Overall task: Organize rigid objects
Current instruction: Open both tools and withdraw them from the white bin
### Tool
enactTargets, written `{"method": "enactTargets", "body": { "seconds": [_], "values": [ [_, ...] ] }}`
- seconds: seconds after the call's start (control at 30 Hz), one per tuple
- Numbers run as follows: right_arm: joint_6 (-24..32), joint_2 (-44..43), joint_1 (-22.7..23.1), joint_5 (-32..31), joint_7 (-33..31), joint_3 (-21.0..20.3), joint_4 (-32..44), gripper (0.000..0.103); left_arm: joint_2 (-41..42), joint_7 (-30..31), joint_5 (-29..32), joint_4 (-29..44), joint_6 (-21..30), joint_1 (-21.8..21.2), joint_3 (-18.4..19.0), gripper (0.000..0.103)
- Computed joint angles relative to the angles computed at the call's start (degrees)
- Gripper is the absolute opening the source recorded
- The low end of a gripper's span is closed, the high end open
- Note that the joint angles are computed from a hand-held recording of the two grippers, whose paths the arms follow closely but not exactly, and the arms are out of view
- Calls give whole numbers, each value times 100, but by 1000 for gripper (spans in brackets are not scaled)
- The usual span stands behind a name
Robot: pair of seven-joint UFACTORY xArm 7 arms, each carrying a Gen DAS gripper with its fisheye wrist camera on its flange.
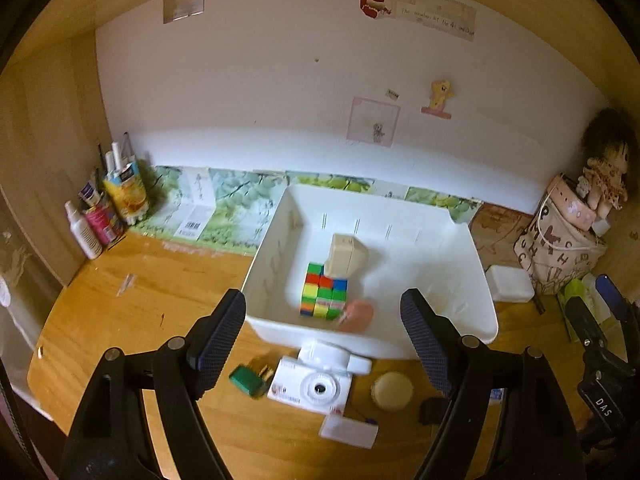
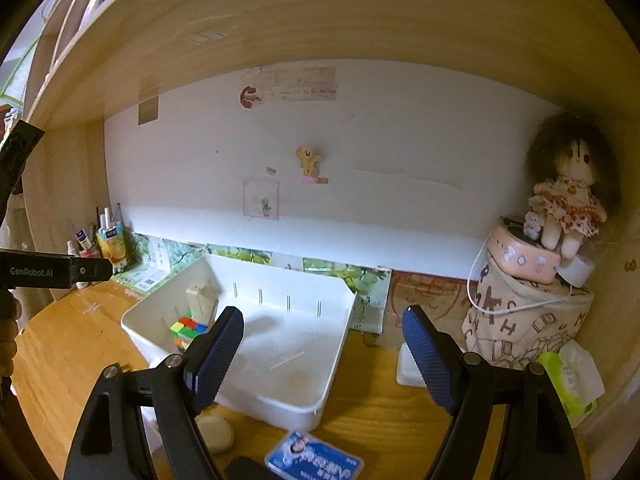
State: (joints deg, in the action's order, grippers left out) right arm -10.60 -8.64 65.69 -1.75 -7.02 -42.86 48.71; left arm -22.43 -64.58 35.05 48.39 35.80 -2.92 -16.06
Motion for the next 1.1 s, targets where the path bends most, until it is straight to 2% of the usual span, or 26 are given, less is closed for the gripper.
{"method": "enactTargets", "body": {
  "seconds": [0.13,0.37,0.6,0.83,0.97,1.1],
  "values": [
    [59,-299,-147,-1,-154,96,-291,82,-179,-85,-111,-117,292,-94,-90,83],
    [265,-704,-373,407,-612,308,-689,82,-500,-399,-332,-352,735,-168,-210,83],
    [572,-1065,-528,908,-1009,413,-1041,82,-682,-446,-941,-578,1056,-319,-47,82],
    [1281,-1154,-363,1667,-1317,177,-1055,82,-432,-213,-1338,-562,1487,-535,-16,82],
    [1823,-1084,-17,2289,-1564,-187,-866,82,-173,-10,-1465,-473,1587,-702,37,83],
    [2321,-877,-78,2699,-1682,-182,-670,82,139,285,-1630,-347,1606,-877,135,82]
  ]
}}
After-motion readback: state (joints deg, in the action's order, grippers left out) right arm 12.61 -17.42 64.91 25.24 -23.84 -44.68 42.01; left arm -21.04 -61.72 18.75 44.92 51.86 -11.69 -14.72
